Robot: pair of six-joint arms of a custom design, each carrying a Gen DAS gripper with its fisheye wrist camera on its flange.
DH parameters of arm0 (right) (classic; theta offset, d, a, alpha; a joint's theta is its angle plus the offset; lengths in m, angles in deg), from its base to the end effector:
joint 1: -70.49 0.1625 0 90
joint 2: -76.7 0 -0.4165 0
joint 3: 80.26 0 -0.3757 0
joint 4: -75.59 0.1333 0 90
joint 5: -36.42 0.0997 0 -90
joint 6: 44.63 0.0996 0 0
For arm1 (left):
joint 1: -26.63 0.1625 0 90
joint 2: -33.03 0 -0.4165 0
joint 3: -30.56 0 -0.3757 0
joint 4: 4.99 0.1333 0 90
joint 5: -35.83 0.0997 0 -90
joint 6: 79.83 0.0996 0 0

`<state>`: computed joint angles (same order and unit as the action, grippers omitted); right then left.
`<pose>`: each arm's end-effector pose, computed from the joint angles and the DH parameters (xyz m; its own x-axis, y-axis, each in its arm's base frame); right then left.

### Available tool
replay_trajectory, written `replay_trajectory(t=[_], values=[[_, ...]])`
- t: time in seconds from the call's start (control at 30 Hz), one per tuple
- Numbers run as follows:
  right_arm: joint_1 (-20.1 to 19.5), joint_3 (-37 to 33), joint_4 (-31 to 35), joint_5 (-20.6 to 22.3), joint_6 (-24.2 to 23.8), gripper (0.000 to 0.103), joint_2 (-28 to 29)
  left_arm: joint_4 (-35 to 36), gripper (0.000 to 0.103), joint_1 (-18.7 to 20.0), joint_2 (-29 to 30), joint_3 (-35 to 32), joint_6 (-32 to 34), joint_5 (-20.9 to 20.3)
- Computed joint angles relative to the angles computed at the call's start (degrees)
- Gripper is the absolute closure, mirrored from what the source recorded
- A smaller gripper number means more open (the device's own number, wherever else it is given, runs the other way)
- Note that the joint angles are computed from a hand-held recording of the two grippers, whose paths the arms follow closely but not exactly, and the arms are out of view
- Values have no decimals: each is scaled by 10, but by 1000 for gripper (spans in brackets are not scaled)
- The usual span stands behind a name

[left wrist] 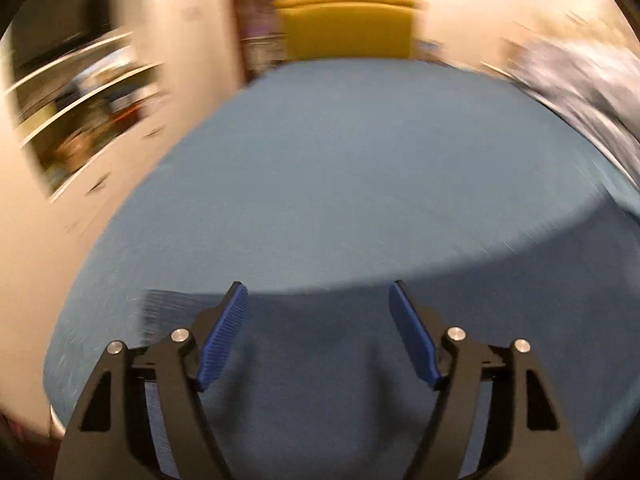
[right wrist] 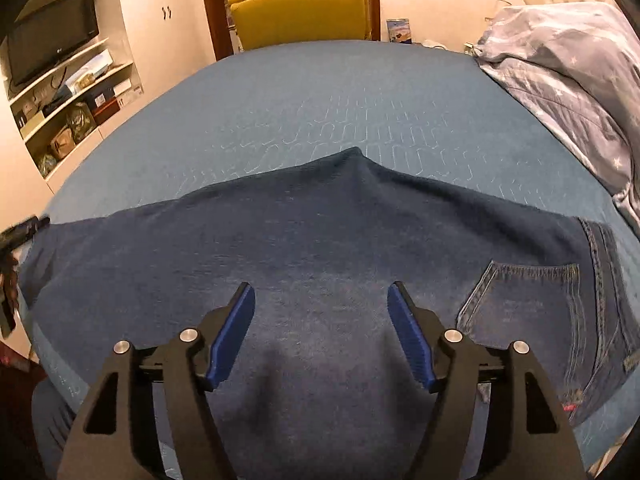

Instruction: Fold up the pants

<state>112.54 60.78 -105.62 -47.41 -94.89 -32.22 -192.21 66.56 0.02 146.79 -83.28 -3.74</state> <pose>-0.1407 -0.3208 0.3914 -0.7628 0.1679 0.6244 -0.3208 0.7402 -0.5910 -0.2530 -0.4857 -0.0211 -0.5956 0.3306 -0.7320 0.7095 0.6438 -0.2865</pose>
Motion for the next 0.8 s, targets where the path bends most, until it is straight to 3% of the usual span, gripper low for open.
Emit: replay_trajectory(t=[0.1,0.2,0.23,0.3,0.37,0.43,0.5,0.57,0.63,0.73,0.8], values=[[23,16,-58,-56,-3,36,26,38,31,-6,4,1,0,-44],[11,37,-111,-74,-7,36,30,119,41,25,21,-42,-3,8],[-7,44,-109,-62,-15,36,13,117,41,39,12,-41,-20,2],[-44,55,-102,-29,-21,35,-21,143,41,62,-18,-36,-77,56],[-107,67,-68,33,-35,30,-73,146,42,72,-54,-14,-112,101],[-148,72,-58,48,-63,29,-87,142,44,68,-97,24,-165,121],[-165,78,-71,23,-70,29,-80,133,44,50,-141,75,-240,122],[-198,84,-47,36,-91,29,-89,142,44,23,-174,125,-317,121],[-223,108,-83,67,-146,29,-96,132,44,-4,-194,177,-378,107],[-234,95,-3,79,-117,29,-132,127,45,-54,-215,237,-499,78],[-254,99,16,100,-126,29,-149,157,44,-94,-233,277,-591,74]])
